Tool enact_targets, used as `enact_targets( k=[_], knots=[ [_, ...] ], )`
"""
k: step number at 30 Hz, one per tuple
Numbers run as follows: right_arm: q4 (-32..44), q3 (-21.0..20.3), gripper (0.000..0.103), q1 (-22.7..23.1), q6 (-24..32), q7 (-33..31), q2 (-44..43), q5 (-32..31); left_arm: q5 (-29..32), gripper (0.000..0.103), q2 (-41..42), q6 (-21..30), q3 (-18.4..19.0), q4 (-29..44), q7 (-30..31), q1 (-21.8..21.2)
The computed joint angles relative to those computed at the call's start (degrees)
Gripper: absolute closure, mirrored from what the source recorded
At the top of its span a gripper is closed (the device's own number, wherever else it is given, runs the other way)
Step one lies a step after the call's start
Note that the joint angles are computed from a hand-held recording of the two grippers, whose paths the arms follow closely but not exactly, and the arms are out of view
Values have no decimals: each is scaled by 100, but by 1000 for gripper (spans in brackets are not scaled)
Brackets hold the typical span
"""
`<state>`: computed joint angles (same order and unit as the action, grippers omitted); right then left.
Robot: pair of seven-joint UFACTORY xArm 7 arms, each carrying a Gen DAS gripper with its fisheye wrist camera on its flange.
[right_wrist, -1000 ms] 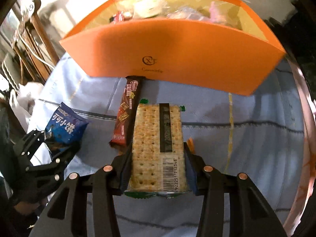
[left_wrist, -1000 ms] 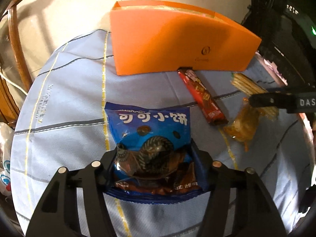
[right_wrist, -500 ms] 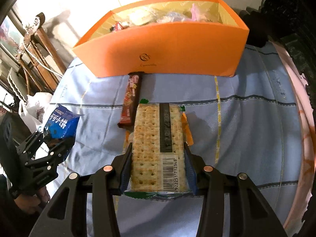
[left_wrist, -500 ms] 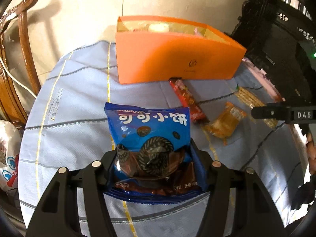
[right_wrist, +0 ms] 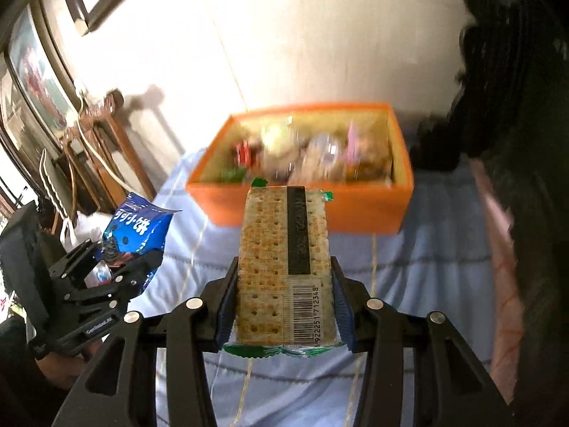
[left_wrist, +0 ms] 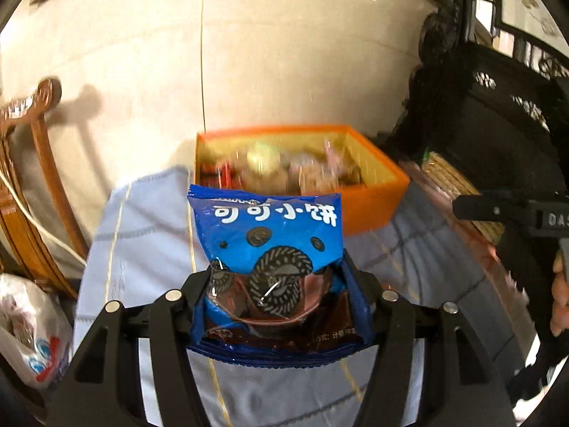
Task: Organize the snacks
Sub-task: 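Carry cookie bag and cracker pack over the orange box and open both tools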
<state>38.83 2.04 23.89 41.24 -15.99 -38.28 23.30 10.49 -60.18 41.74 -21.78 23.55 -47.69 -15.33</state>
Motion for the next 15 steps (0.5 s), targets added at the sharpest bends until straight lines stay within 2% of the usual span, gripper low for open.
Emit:
enact_targets(
  k=[6,13,15],
  knots=[
    [1129,13,56,-107,-181,-21,690,-120,400,44,967,-414,214,1056,374,725],
    [2536,250,56,-393,-464,182,2069,-431,780,43,2292,-1088,338,2093,639,1416],
    [2872,300,55,-454,-592,274,2539,-438,901,39,2772,-1295,348,2290,593,1576]
  ],
)
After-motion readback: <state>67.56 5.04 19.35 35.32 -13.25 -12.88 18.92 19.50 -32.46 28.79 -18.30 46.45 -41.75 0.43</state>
